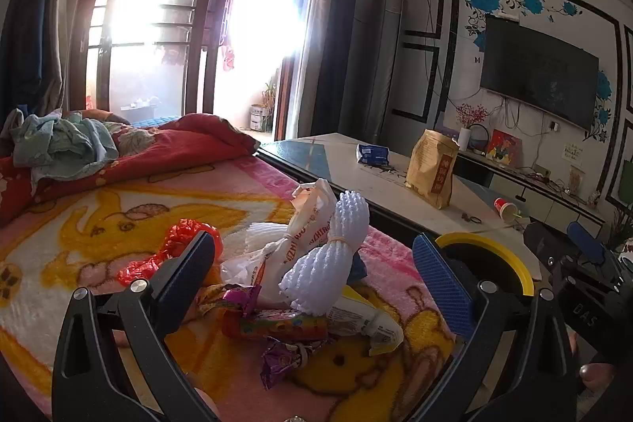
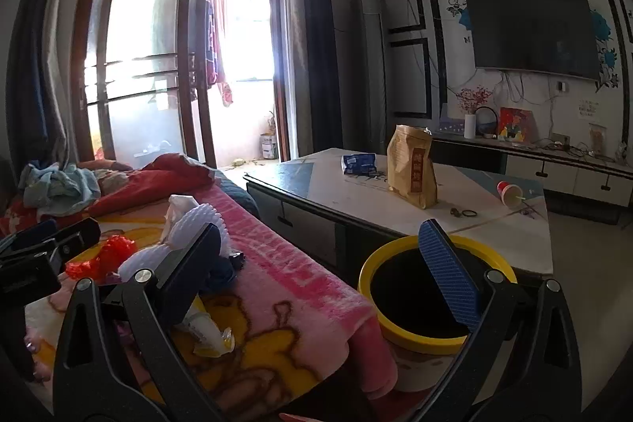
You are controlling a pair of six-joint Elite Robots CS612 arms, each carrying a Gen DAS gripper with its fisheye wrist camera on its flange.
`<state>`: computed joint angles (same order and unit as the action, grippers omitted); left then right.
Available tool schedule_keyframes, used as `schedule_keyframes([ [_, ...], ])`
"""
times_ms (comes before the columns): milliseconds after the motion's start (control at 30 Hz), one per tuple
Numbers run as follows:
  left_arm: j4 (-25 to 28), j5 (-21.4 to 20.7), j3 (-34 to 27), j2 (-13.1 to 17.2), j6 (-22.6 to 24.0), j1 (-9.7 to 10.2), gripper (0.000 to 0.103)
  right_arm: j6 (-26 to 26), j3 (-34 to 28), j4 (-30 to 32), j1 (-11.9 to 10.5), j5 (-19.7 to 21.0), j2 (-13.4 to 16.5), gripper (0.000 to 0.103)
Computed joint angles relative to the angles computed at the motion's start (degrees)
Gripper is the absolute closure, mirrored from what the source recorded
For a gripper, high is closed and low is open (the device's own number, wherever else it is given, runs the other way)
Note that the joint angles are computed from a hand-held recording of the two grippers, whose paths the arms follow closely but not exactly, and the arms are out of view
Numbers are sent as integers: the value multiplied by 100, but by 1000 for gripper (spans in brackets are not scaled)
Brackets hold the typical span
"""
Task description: Collect trash
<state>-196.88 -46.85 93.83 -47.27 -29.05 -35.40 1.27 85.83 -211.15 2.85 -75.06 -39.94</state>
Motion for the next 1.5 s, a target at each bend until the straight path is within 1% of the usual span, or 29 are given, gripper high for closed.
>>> schedule_keyframes([
  [1000, -18, 1, 26, -5, -13, 4, 6, 14, -22, 79, -5, 0, 15, 11],
  [1233, 12, -75, 36, 3, -42, 30, 6, 35, -42, 195, -1, -12, 15, 11],
  [1300, 35, -96, -17, 55, -56, 53, 6, 23, -47, 220, -3, 6, 16, 11],
  [1467, 132, -98, -72, 87, -162, 130, 6, 7, -161, 512, 35, 55, 23, 11],
  [1500, 157, -83, -88, 92, -191, 145, 6, -11, -205, 601, 45, 136, 27, 11],
])
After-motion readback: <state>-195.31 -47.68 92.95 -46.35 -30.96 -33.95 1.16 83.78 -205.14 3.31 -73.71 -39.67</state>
